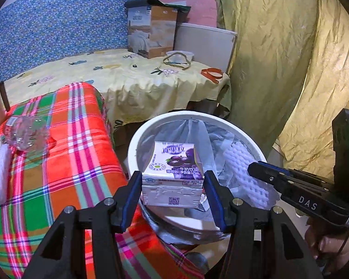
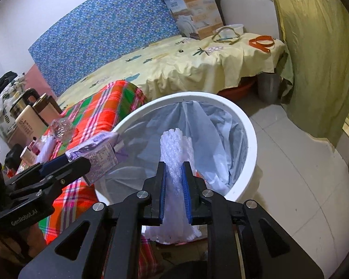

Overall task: Collect trash
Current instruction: 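Open both tools to drop the foam net and milk carton into the bin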

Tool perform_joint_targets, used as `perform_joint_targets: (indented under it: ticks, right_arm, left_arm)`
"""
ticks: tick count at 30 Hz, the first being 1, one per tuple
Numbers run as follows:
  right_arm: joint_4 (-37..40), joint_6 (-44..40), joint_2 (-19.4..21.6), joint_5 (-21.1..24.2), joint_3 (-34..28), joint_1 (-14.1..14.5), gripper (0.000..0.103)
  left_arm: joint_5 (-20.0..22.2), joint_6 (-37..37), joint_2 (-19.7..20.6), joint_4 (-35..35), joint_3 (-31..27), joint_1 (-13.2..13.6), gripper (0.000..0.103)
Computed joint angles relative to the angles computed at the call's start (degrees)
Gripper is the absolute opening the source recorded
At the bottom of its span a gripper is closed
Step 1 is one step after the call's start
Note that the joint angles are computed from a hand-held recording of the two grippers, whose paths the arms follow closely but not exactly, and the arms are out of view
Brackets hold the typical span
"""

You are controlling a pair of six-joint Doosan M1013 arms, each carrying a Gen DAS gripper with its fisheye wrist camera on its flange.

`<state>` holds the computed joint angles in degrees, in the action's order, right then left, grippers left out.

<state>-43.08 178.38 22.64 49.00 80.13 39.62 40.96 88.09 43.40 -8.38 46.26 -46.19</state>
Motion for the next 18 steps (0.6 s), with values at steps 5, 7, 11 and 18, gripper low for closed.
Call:
perform_joint_targets:
  ticks: [5,7,11,18]
  right_arm:
    - [-0.8,1.2,0.0,-0.1,0.1,0.0,0.033]
    - [-1.7,2.1,-0.2,-0.4,0.4,0.2,0.037]
    - [-3.2,3.6,-0.6,-0.3,0.8,0.4,0.041]
    - [-3.8,3.3,-0.5,1.1,0.1,0.8,0.045]
  left_arm:
    - [0.6,1.9,0.6,-2.0,-0.8,0.2,0.056]
    - [0.2,2.2,0.4,-2.6,-0.4,0.3,0.057]
    - [-0.5,2.3,0.2,-3.3,-0.1,0.5,0.057]
    - [-2.9,2.5,-1.3,-3.9,2.0,0.8,0.061]
